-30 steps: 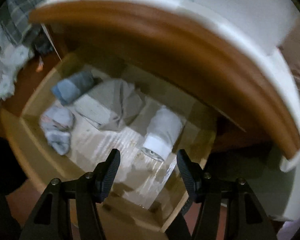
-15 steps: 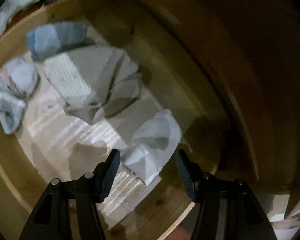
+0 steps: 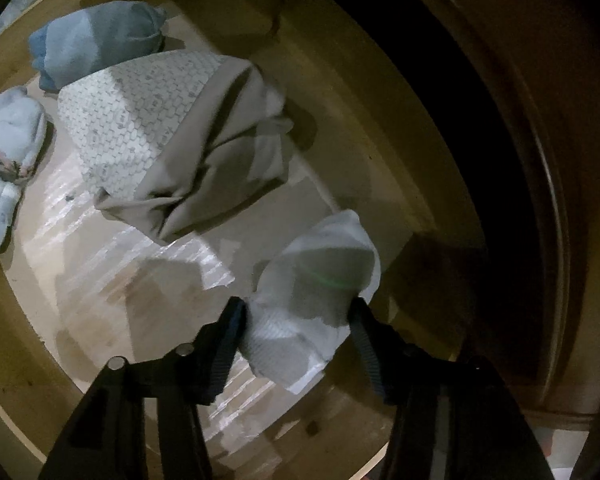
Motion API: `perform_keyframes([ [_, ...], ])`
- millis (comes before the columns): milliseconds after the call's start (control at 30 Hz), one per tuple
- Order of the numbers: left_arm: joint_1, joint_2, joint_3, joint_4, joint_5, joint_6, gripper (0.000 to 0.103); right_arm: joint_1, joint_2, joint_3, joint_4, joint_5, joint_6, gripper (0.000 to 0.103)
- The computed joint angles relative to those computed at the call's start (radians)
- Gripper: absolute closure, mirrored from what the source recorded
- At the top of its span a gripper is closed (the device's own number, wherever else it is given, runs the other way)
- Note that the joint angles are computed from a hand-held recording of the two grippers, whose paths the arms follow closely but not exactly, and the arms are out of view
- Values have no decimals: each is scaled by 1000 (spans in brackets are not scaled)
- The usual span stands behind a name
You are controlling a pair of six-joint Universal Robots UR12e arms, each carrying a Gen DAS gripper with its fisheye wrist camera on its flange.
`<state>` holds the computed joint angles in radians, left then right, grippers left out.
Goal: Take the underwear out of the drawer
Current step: 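Grasp the white sock with the right tool and lift it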
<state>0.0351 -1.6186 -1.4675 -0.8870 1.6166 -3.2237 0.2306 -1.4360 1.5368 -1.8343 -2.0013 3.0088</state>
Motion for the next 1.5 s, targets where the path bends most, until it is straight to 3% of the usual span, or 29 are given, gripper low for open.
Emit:
perform_keyframes([
  [100,2,2,-4,7,-2,5,15,-18,-18,2,8,54,-5,61],
  [333,1,5,-8,10,-1,12,15,-64,-50,-6,80,284,-21,63],
  [633,-2,2,-7,9,0,12,15,-83,-52,-22,100,353,19,40],
  [867,-10,-2,0,1,-7,39,15,-57,16,-64,95,242,16,38],
  [1000,-8,-4,7,-32,-79,90,15,-45,34,-63,85,209,-5,37],
  [1300,-33,19,-22,-32,-218,335,15,-55,67,-66,82,237,-34,36],
  [1500,-59,28,-40,-29,-231,456,14,-69,37,-23,48,259,-52,40],
])
